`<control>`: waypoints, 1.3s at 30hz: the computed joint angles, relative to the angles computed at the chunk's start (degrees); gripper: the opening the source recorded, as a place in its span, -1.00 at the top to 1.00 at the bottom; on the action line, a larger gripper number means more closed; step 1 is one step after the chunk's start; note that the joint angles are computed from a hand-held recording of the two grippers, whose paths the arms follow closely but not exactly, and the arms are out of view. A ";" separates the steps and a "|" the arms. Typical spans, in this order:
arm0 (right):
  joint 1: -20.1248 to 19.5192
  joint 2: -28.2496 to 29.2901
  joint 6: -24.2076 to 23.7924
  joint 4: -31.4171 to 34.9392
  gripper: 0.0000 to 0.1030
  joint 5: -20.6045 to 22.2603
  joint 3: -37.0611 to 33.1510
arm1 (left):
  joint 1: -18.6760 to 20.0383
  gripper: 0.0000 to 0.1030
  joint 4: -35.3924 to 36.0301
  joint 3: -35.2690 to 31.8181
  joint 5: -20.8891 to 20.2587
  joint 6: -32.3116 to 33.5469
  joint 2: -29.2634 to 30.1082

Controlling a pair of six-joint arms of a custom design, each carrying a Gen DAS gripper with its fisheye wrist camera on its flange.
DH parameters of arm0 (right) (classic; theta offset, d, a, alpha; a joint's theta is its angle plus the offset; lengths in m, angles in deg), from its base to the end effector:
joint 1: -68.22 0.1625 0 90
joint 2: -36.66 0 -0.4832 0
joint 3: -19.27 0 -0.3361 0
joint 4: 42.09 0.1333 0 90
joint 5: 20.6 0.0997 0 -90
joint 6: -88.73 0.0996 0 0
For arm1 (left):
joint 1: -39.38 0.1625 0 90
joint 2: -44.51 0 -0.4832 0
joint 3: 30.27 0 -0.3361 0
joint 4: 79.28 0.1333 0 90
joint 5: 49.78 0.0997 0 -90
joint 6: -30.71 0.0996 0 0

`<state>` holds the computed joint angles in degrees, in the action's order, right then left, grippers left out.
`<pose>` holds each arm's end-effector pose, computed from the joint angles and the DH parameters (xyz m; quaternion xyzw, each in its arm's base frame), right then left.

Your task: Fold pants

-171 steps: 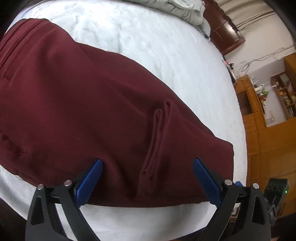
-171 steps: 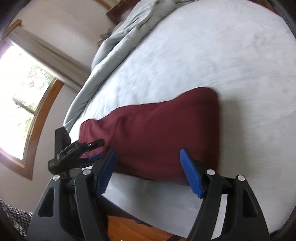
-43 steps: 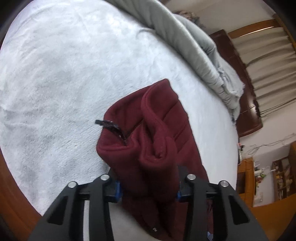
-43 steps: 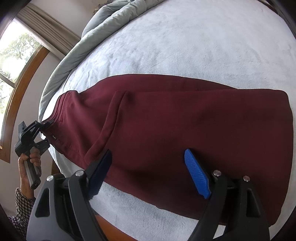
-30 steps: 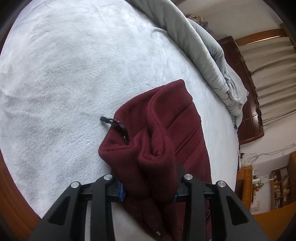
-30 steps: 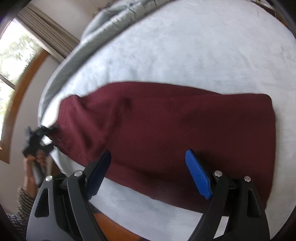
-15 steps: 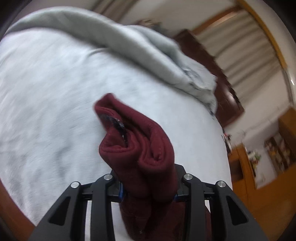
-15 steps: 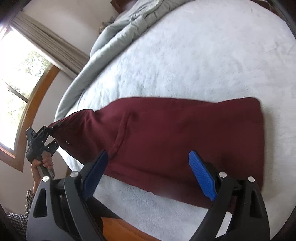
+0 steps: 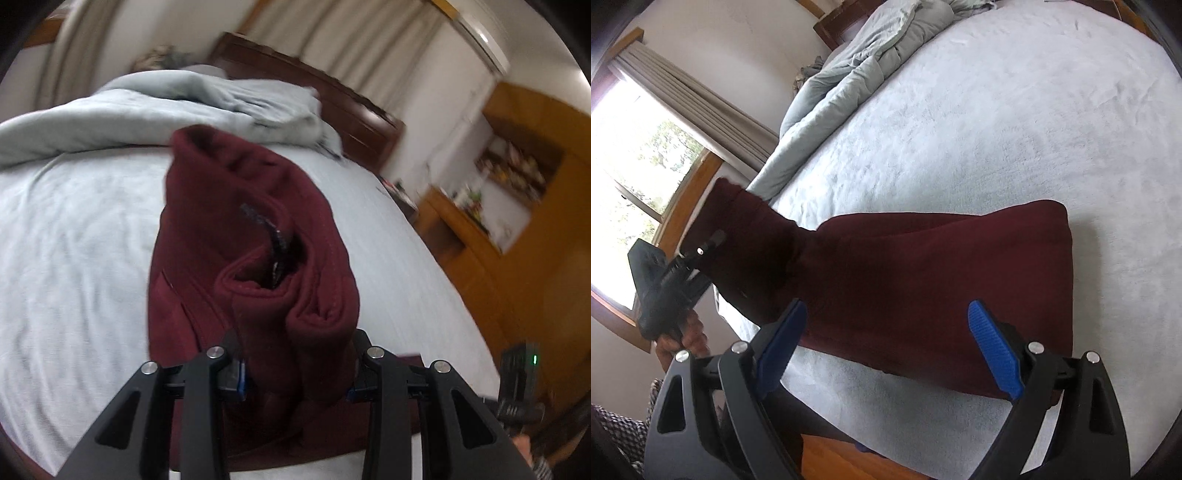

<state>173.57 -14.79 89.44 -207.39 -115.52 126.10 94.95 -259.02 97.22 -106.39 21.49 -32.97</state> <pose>0.2843 -0.5645 0.2045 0.1180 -0.9769 0.1770 0.0177 -0.0996 -0.4780 0.3765 0.1013 0.9004 -0.4026 0.1298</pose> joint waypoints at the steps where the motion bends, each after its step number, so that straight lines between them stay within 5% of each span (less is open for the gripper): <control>1: -0.35 -0.04 -0.25 0.08 -0.73 0.96 0.02 | -0.28 0.31 0.81 0.02 -0.60 -0.16 0.65; 13: -3.62 0.59 1.82 2.24 -0.71 0.53 0.62 | -0.93 0.27 6.08 1.23 0.02 -0.17 10.01; 20: -3.66 0.83 1.81 2.17 -0.72 0.27 0.82 | -0.51 -0.13 6.75 0.64 -2.30 -1.19 10.22; 22: -3.46 0.74 2.10 2.58 -0.72 0.17 0.60 | -0.39 -0.33 8.94 -0.10 -5.71 -1.85 8.87; 25: -3.24 0.29 3.27 3.25 -0.72 0.43 0.35 | 1.61 -0.58 10.36 -0.98 -18.05 -4.44 4.21; 26: -3.02 0.17 3.49 3.51 -0.73 1.15 0.05 | 1.57 -0.77 10.43 -0.96 -19.00 -5.03 2.71; 27: -2.93 0.14 3.58 3.60 -0.75 1.85 -0.13 | 1.37 -0.85 10.40 -0.89 -17.55 -5.45 1.05; 33: -0.99 2.77 4.50 9.12 -0.82 5.91 -5.56 | 1.04 -0.83 27.24 -5.03 7.10 -15.41 -1.95; 39: 1.19 7.66 5.49 17.73 -0.82 4.76 -12.90 | 5.07 -0.82 32.23 -6.39 5.30 -18.77 -1.11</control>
